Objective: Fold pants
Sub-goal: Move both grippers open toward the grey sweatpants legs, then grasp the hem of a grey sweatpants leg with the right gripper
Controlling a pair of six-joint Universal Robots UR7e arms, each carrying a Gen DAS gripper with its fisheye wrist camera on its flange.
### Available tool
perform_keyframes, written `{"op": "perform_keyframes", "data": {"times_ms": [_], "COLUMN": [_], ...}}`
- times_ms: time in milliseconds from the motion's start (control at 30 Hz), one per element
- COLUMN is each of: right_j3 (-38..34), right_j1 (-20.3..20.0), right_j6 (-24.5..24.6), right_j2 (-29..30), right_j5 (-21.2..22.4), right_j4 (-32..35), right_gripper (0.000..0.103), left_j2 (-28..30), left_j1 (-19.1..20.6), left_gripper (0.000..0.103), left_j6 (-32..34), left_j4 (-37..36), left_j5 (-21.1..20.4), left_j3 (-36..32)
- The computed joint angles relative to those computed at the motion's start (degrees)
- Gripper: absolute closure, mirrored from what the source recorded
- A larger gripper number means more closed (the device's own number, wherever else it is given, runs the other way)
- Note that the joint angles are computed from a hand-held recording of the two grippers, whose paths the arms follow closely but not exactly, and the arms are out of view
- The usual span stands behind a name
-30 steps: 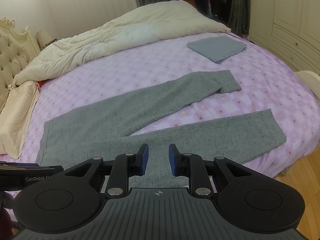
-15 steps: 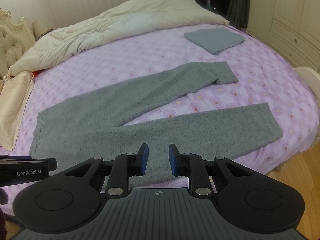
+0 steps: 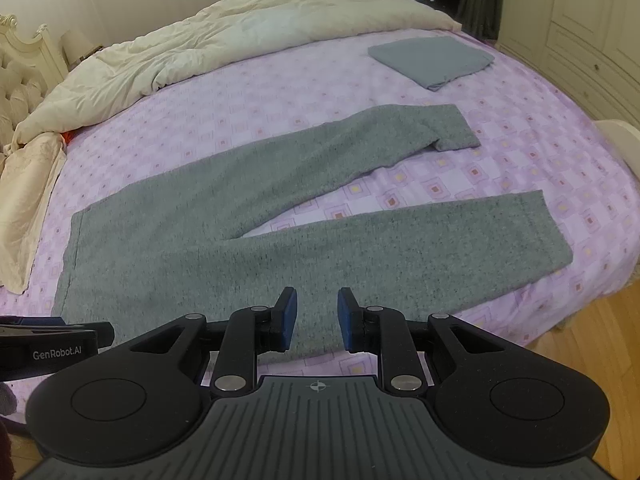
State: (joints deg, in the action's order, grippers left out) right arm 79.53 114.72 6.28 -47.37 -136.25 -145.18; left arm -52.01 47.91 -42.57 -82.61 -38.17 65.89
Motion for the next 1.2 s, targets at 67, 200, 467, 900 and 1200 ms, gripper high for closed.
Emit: {"op": "perform_keyframes", "data": {"times_ms": [67,200,467,900,1200], "right_j3": [0.0,0.1,-0.7,-4.3,-16.0], "right_j1": [-0.1,-0.3,-0.8,-3.6,-6.2], "right_j6": [0.0,0.1,0.8,-2.0,-16.5], "right_j2": [0.0,-0.1,0.5,3.4,9.7], "right_j5": [0.3,0.9,2.4,2.0,-1.9], "right_j4": [-0.1,-0.1,1.2,-0.7,-5.4], "right_gripper": [0.081,0.081,0.081,0.081,0.081], "left_j2": [0.1,0.4,1.2,8.1,19.3], "left_j1": [0.0,0.0,0.4,2.7,5.6], "left_gripper": [0.044,0.044,0.044,0.044,0.045], "left_j6": [-0.4,-1.1,-2.7,1.1,8.9], "left_j4": [0.4,1.3,4.2,6.0,4.8], "left_j5": [0.0,-0.3,0.1,0.1,-0.6], "left_j3": [-0.1,-0.6,-2.4,-10.5,-26.7]}}
